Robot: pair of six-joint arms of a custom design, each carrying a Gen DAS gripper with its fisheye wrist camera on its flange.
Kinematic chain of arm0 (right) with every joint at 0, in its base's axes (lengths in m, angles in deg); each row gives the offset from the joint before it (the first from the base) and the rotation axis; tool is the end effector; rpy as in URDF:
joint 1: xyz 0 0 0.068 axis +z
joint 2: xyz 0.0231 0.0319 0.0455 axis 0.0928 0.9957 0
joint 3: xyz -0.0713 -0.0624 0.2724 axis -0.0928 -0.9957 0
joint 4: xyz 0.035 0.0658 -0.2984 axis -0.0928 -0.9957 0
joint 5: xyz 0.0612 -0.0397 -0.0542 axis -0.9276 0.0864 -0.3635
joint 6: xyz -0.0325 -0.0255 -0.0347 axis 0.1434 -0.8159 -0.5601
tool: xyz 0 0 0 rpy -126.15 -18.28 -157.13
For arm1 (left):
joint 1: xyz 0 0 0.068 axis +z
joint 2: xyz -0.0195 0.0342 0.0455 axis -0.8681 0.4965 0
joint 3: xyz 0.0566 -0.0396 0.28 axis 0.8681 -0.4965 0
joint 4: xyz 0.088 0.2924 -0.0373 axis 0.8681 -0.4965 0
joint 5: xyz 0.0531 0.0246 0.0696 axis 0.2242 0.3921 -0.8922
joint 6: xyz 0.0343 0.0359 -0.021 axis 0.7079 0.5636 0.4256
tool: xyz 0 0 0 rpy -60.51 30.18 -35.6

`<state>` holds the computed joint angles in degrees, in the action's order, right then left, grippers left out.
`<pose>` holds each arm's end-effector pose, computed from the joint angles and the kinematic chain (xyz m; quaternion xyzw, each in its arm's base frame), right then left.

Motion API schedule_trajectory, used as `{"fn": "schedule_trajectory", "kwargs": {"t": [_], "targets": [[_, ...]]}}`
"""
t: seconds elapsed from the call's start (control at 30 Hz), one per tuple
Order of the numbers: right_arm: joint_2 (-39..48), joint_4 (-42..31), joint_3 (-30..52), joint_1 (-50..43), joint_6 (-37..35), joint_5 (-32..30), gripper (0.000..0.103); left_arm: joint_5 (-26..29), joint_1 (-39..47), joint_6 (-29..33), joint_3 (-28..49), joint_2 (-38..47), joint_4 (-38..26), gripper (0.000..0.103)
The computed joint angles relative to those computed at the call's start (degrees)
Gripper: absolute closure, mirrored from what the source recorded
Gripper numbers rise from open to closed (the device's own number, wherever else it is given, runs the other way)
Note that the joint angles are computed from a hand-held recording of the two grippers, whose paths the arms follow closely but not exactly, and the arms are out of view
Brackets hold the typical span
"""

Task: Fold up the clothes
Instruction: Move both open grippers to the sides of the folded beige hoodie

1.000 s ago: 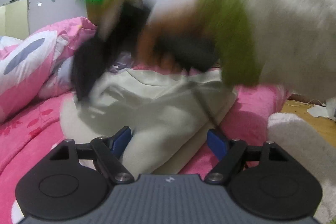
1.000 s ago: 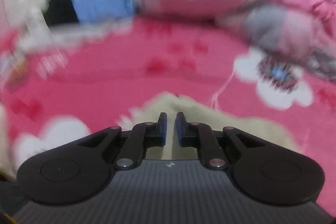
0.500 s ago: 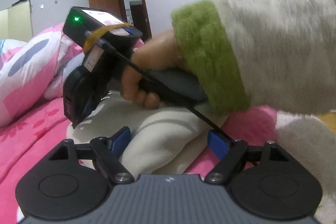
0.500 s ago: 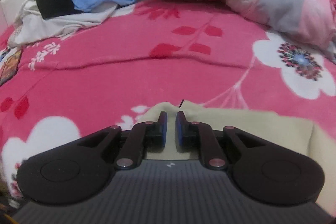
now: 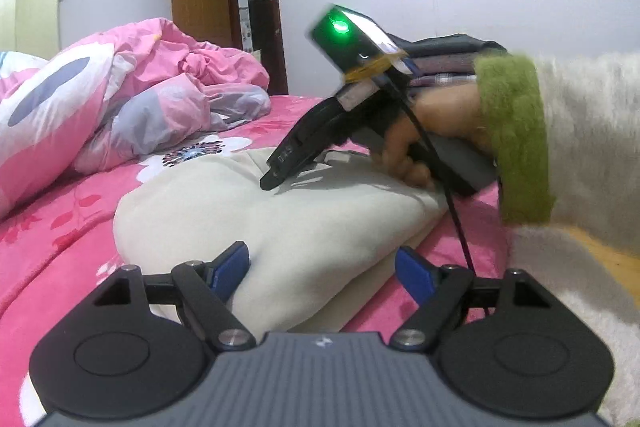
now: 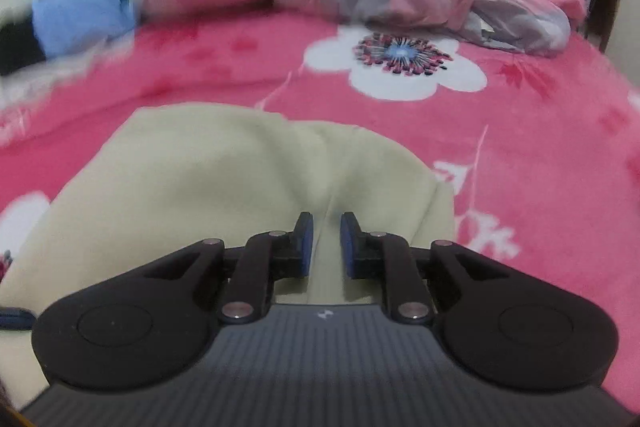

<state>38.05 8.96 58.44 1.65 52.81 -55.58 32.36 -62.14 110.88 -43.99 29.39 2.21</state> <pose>0.3516 -0.0209 0.0290 0.0552 0.9020 0.0233 0.4275 0.2689 -0.0370 -0.0022 0.4857 0.6925 -0.2469 0.4728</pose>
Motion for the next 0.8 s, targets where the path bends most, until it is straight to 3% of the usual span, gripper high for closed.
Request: {"fn": "schedule_trajectory", "kwargs": {"t": [0.07,0.2,0.33,0.43,0.5,0.57,0.63,0.8], "targets": [[-1.5,-1.51,-0.18,-0.58,1.69,-0.71,0.089,-0.58,-0.03,0.35,0.54,-1.14,-2.48,0.022],[-6.53,-3.73,-2.66,3.67,-2.14,7.73,0.087,-1.02,0.41,0.72,2.32,-3.1,-8.9,0.022],[-18.68,2.47,-13.93,7.1,0.04,10.3,0.086,-0.68,0.99,-0.51,3.39,-4.94,-14.17,0.022],[-19.29,2.52,-17.63,9.38,-0.22,15.09,0.084,-1.45,0.67,-1.48,3.09,-5.67,-14.64,0.022],[-12.64,8.18,-18.81,9.59,0.16,16.55,0.081,-1.82,0.16,-1.74,3.45,-5.86,-15.51,0.022],[-2.98,21.02,-20.16,7.48,3.63,14.14,0.081,-3.2,-0.6,-2.54,3.05,-6.51,-15.01,0.022],[-2.65,23.66,-21.05,5.4,7.43,11.11,0.081,-5.39,-1.57,-2.74,2.29,-7.55,-14.44,0.022],[-8.49,26.76,-26.25,9.11,8.76,16.08,0.08,-9.99,-3.65,-5.13,0.64,-9.58,-13.02,0.022]]}}
